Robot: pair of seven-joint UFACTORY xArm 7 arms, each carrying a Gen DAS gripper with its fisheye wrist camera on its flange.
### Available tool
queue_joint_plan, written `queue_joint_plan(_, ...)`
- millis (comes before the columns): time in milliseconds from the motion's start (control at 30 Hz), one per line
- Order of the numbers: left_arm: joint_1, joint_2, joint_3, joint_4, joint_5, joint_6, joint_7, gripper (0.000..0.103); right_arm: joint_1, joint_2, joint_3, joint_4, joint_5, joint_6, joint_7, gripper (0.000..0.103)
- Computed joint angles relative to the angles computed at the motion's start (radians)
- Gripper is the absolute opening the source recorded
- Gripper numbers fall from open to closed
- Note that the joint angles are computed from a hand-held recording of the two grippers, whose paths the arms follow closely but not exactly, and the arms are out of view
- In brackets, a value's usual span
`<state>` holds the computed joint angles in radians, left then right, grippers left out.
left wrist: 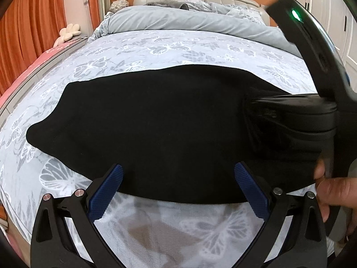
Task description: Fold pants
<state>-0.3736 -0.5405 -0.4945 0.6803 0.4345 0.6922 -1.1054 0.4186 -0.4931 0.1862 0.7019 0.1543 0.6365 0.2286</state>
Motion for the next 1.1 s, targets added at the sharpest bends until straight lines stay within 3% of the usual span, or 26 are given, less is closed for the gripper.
queue_joint_plan(67, 0.001, 0.002, 0.0, 0.002, 0.0, 0.003, -0.003, 0.098, 0.016, 0.048, 0.006, 0.037, 0.037, 0.037, -0.035, 0.003)
queue_joint_plan(100, 0.002, 0.001, -0.002, 0.002, 0.0, 0.008, -0.006, 0.098, -0.038, 0.016, 0.059, 0.02, -0.008, 0.014, -0.012, 0.005)
queue_joint_plan(167, 0.001, -0.022, 0.004, -0.011, -0.003, 0.005, -0.02, 0.098, -0.043, -0.093, 0.039, -0.027, -0.081, -0.024, 0.07, 0.016)
queue_joint_plan(200, -0.001, -0.038, 0.01, -0.023, -0.007, -0.007, -0.024, 0.098, -0.038, -0.178, 0.003, -0.066, -0.072, -0.037, 0.064, 0.046)
queue_joint_plan(267, -0.002, -0.079, 0.03, -0.06, -0.025, -0.059, -0.039, 0.098, -0.049, -0.311, -0.028, -0.119, -0.113, -0.008, 0.055, 0.08)
queue_joint_plan(367, 0.015, -0.091, 0.036, -0.074, -0.062, -0.076, -0.051, 0.098, -0.049, -0.428, -0.028, -0.158, -0.125, 0.095, -0.022, 0.08)
queue_joint_plan(433, 0.027, -0.107, 0.028, -0.078, -0.072, -0.068, -0.061, 0.098, -0.021, -0.453, -0.004, -0.19, -0.143, 0.09, -0.036, 0.08)
queue_joint_plan(567, 0.049, -0.187, 0.011, -0.112, -0.085, -0.057, -0.111, 0.098, -0.014, -0.354, 0.087, -0.194, -0.152, 0.049, -0.041, 0.079)
queue_joint_plan(667, 0.048, -0.274, 0.037, -0.177, -0.125, -0.107, -0.149, 0.098, -0.08, -0.279, 0.187, -0.187, -0.248, 0.027, 0.041, 0.072)
queue_joint_plan(767, 0.068, -0.344, 0.051, -0.235, -0.167, -0.158, -0.189, 0.098, -0.052, -0.24, 0.121, -0.204, -0.244, -0.026, 0.084, 0.036)
queue_joint_plan(800, 0.073, -0.353, 0.055, -0.245, -0.18, -0.168, -0.193, 0.098, -0.048, -0.236, 0.101, -0.187, -0.229, -0.013, 0.08, 0.017)
queue_joint_plan(967, 0.073, -0.348, 0.077, -0.269, -0.238, -0.209, -0.18, 0.098, -0.013, -0.257, 0.013, -0.093, -0.146, -0.043, 0.102, 0.015)
queue_joint_plan(1100, 0.078, -0.351, 0.065, -0.267, -0.247, -0.21, -0.162, 0.098, 0.019, -0.115, 0.037, -0.015, -0.121, -0.075, 0.064, 0.02)
